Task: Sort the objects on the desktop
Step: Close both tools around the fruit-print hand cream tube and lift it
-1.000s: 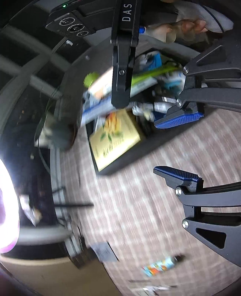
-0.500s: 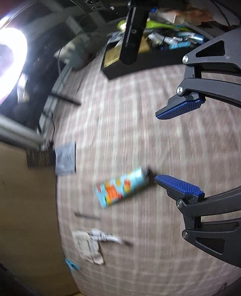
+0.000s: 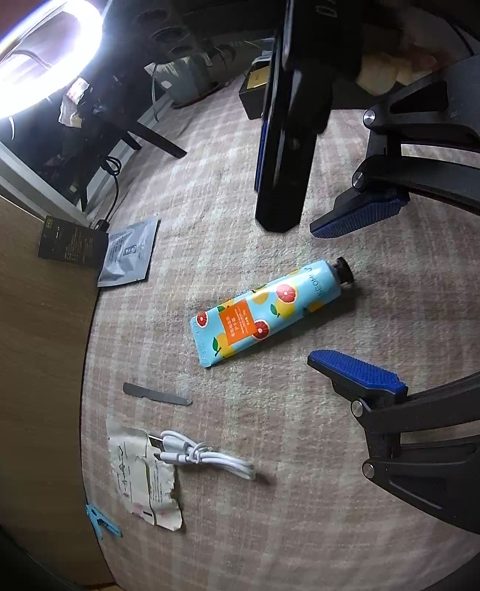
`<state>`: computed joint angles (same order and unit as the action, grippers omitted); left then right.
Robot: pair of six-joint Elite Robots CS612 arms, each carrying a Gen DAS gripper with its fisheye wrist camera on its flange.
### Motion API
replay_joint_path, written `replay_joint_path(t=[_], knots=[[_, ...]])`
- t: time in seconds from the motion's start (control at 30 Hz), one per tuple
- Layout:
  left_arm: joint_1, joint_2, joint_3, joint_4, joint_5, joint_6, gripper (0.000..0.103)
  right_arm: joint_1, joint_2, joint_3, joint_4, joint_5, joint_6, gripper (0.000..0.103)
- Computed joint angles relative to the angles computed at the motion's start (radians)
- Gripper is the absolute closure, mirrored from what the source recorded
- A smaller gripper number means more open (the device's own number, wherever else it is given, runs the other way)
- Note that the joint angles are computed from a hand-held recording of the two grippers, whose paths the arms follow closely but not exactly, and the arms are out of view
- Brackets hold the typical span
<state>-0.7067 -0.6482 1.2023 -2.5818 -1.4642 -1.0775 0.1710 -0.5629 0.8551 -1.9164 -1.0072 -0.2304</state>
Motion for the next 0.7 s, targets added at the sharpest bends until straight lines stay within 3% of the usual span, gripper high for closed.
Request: replay_joint_path(t=[0.3, 0.43, 0.53, 0.7], knots=[[0.005, 0.025, -0.013, -0.065, -0.009, 0.007, 0.036, 0.020, 0.047, -0.073, 0.074, 0.003, -0.033, 0.047], [0.003, 0.031, -0.013, -0.099, -0.009, 0.003, 0.041, 0.027, 0.059, -0.085, 0.106, 0.006, -0.037, 0.056], [0.001, 0.031, -0.008, -0.133, -0.019, 0.006, 0.056, 0.027, 0.043, -0.041, 0.042, 0.015, -0.012, 0.059], [-0.007, 0.029, -0.001, -0.144, -0.016, 0.011, 0.056, 0.018, 0.021, 0.015, -0.012, 0.033, 0.014, 0.068]])
